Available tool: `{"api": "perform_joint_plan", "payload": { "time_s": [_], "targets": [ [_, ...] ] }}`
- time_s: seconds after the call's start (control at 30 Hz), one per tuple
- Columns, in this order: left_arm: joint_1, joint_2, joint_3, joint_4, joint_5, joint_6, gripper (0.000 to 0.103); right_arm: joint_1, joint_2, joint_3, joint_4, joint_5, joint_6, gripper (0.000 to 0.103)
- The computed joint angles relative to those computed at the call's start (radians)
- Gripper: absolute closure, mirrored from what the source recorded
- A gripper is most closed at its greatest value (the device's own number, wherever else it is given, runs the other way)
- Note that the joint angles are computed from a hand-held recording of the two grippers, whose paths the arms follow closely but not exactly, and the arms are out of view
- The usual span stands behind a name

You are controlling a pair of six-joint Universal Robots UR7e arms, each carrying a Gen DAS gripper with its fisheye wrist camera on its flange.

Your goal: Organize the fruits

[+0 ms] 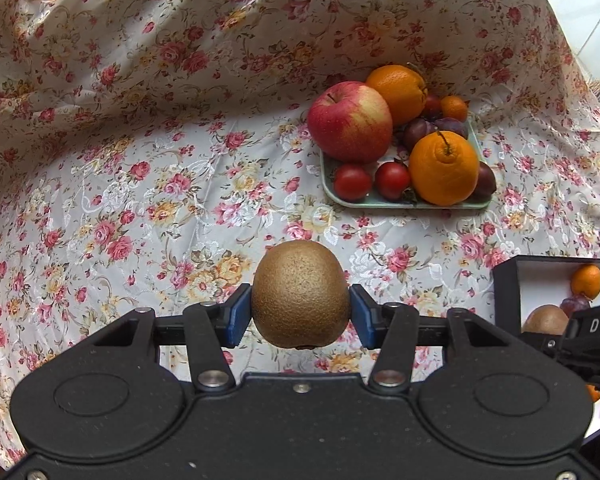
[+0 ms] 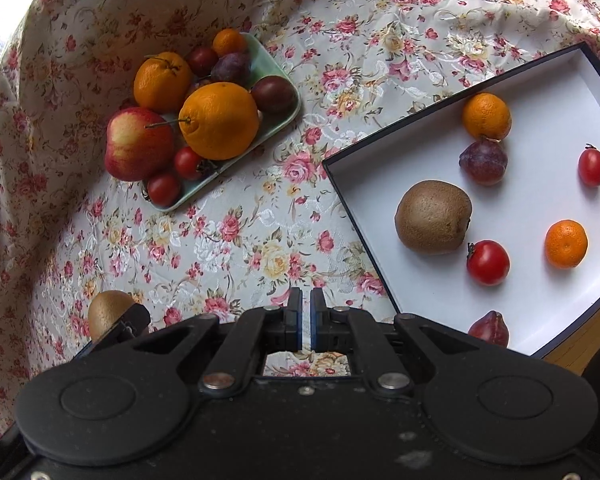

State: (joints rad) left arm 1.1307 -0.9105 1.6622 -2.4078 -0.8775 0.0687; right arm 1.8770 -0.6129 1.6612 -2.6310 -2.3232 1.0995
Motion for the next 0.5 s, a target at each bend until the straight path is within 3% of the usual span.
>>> {"api": "perform_joint_plan", "payload": {
  "time_s": [0.27, 0.5],
  "targets": [
    [-0.049, -0.024, 0.063, 0.009, -0.090, 0.035, 0.046, -0.033, -0.088, 0.120, -0.123, -0.038, 0.084, 0.099],
    [-0.085, -0.032, 0.098, 0.007, -0.147, 0.050, 0.046, -0.047, -0.183, 0.276, -0.377, -0.093, 0.093, 0.098]
  ]
}}
